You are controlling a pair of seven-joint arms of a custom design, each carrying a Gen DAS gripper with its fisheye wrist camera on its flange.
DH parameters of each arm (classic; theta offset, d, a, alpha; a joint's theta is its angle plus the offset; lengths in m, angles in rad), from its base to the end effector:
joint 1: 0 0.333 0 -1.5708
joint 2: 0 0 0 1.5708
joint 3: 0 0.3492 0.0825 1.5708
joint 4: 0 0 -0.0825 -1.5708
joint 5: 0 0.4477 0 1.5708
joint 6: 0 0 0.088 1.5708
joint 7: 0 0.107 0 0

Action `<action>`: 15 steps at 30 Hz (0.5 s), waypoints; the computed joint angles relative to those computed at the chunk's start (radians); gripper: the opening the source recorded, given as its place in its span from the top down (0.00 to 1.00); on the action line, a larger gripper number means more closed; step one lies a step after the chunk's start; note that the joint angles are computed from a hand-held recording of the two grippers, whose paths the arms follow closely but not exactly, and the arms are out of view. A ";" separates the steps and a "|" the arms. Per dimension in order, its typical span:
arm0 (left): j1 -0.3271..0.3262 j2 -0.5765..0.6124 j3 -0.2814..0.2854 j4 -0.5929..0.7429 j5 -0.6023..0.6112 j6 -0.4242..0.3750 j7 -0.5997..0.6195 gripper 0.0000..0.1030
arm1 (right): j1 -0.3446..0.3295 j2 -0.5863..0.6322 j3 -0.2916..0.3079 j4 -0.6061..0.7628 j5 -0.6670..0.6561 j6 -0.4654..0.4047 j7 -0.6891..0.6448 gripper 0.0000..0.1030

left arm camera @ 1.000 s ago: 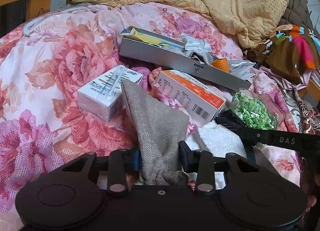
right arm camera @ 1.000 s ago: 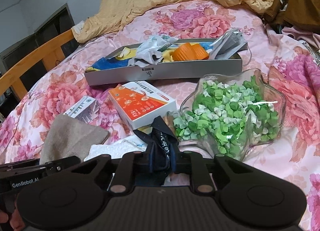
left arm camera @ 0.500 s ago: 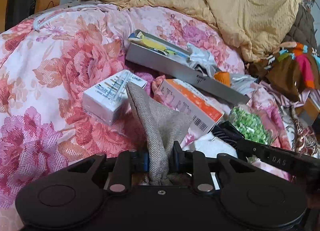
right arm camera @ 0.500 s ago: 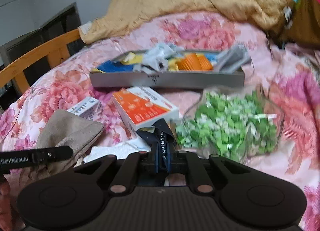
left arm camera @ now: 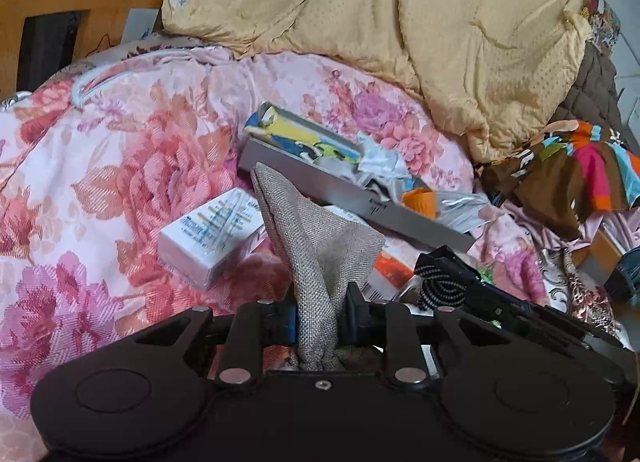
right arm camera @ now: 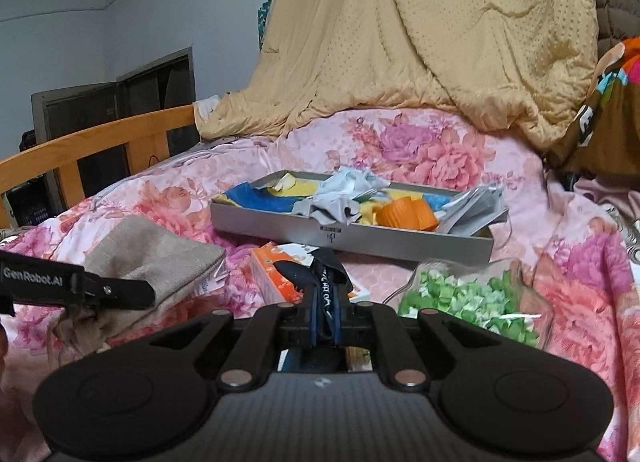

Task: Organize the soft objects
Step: 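Lift the grey pouch and black cloth and carry both over the tray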

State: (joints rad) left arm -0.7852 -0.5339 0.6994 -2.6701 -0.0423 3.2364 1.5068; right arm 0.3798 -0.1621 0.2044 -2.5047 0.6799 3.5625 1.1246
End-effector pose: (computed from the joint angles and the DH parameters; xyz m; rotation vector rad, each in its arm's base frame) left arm 0.4727 -0.0211 0.4752 -1.8618 1.6320 -1.3069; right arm 0.4711 0.2215 0.4647 -1.6393 1.2772 -0.7953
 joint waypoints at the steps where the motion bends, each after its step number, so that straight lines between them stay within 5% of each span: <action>1: -0.005 -0.006 0.004 -0.002 0.001 0.005 0.002 0.77 | 0.001 0.000 -0.002 -0.001 -0.006 0.009 0.004 0.92; 15: -0.062 0.009 0.028 0.035 0.037 0.028 -0.049 0.77 | 0.017 -0.014 -0.070 -0.028 -0.172 0.067 0.191 0.92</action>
State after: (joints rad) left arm -0.8477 -0.5253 0.7270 -2.6353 -0.0050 3.2648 1.4581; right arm 0.3966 -0.1756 0.1348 -2.5324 0.5081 3.6296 1.3155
